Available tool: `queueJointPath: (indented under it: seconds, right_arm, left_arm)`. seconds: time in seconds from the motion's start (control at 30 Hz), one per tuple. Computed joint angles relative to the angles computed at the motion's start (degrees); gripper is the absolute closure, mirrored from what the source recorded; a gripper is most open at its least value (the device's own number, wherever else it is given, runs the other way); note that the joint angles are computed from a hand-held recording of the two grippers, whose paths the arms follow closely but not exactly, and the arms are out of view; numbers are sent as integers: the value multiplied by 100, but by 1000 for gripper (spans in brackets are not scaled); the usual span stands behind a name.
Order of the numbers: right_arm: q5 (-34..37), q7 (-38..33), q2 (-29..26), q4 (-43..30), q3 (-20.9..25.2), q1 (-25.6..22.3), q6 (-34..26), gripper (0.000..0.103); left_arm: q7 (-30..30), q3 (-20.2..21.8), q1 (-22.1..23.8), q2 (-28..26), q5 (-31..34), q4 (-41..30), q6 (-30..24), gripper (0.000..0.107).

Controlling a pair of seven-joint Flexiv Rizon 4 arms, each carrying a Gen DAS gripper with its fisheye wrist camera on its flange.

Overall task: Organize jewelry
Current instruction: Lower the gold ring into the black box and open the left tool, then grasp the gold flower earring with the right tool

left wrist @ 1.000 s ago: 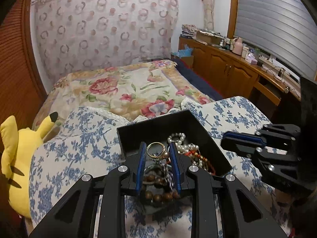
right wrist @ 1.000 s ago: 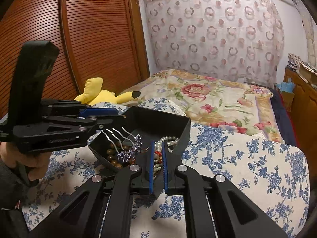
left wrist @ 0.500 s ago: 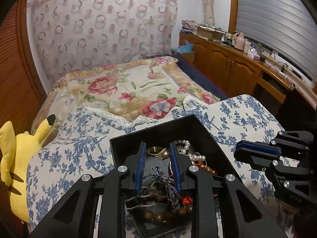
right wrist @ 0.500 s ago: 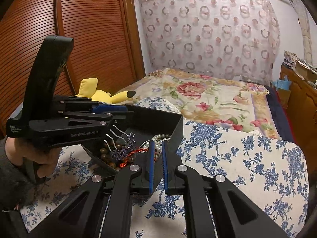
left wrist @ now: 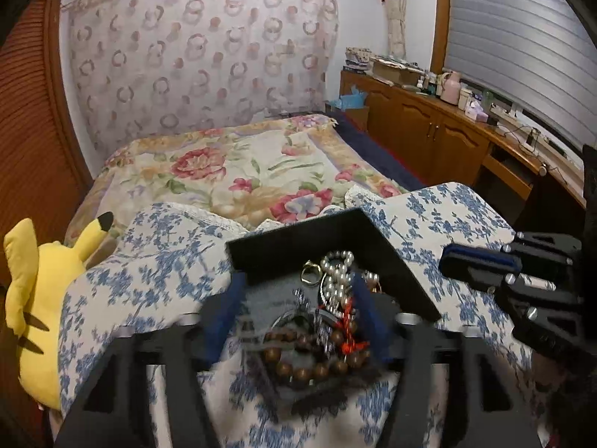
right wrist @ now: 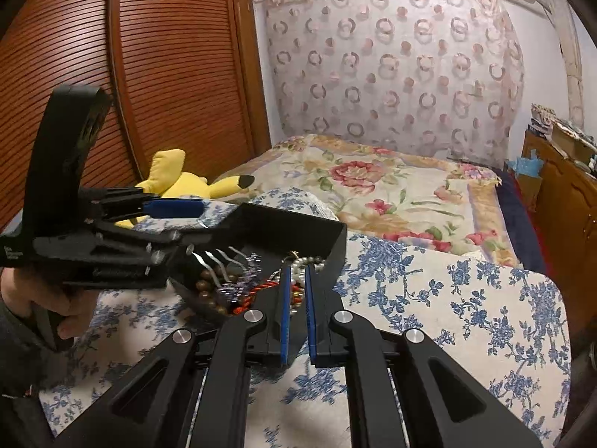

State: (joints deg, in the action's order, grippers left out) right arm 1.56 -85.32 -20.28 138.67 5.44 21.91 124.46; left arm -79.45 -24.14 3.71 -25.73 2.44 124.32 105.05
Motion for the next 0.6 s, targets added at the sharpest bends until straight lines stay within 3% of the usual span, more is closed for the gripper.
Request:
queueJointPath:
  seconds: [0.13,0.23,0.37,0.6]
  right_arm:
    - [212,-115,187,138,-17,258,-112,94]
    - [392,-202,265,282,3,455,-169,82]
    - [571,-265,280,436,44,703,-253,80]
    - [716,-305,212,530,45,1144,-537,80]
  left_arm:
    - [-135,112,73,270,152,437,278,22]
    - [-301,41,313,413,367,731,405,16]
    - [-538,-263,898,519,739,1087,470,16]
    - [-730,-330,1323,542,1077,1519,507,15]
